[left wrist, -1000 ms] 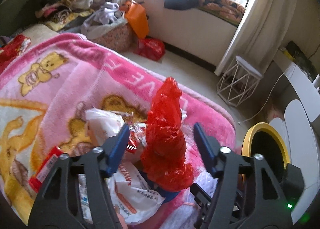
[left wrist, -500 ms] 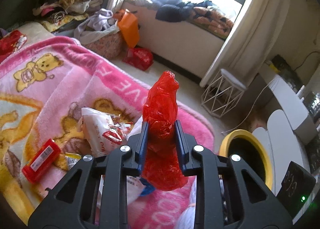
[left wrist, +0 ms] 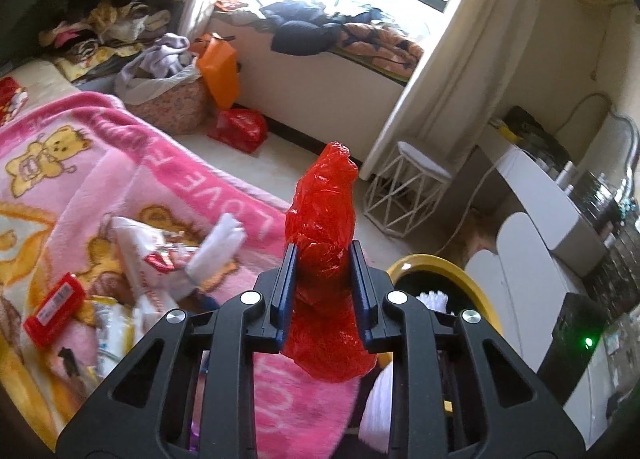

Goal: Collect trash
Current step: 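Carry both items over the yellow bin and open both tools to drop them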

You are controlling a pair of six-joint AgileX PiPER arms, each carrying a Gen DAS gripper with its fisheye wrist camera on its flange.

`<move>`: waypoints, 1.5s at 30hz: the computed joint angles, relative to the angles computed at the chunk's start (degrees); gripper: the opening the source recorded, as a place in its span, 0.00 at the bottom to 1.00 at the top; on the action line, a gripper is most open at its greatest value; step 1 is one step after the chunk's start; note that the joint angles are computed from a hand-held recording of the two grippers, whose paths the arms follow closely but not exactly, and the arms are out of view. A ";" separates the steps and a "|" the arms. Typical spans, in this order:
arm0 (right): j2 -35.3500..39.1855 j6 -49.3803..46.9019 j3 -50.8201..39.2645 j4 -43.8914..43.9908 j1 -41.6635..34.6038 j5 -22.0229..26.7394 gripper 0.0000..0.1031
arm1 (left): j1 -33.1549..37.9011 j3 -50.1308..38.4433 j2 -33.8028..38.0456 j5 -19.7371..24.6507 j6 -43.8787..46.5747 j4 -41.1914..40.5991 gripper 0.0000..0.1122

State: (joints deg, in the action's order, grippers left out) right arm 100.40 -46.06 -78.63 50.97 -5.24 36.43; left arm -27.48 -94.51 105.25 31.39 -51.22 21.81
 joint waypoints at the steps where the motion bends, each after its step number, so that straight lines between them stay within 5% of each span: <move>1: 0.06 0.15 -0.06 -0.11 -0.55 -0.36 0.31 | -0.65 -1.07 0.59 0.33 0.57 -0.38 0.17; 27: 3.97 8.23 -0.81 -8.06 -12.21 -11.74 0.31 | -8.81 -20.22 13.49 6.88 9.67 -6.04 0.17; 40: 5.26 11.95 -0.62 -14.75 -13.35 -16.01 0.31 | -10.33 -37.87 25.70 14.41 16.57 -13.27 0.17; 45: 6.11 11.29 -1.08 -13.54 -14.23 -15.32 0.39 | -9.34 -47.40 32.26 18.14 19.86 -18.71 0.25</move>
State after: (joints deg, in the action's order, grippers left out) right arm 106.51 -34.77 -79.71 37.44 -19.47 21.11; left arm -36.83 -141.91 137.51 49.53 -31.37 3.10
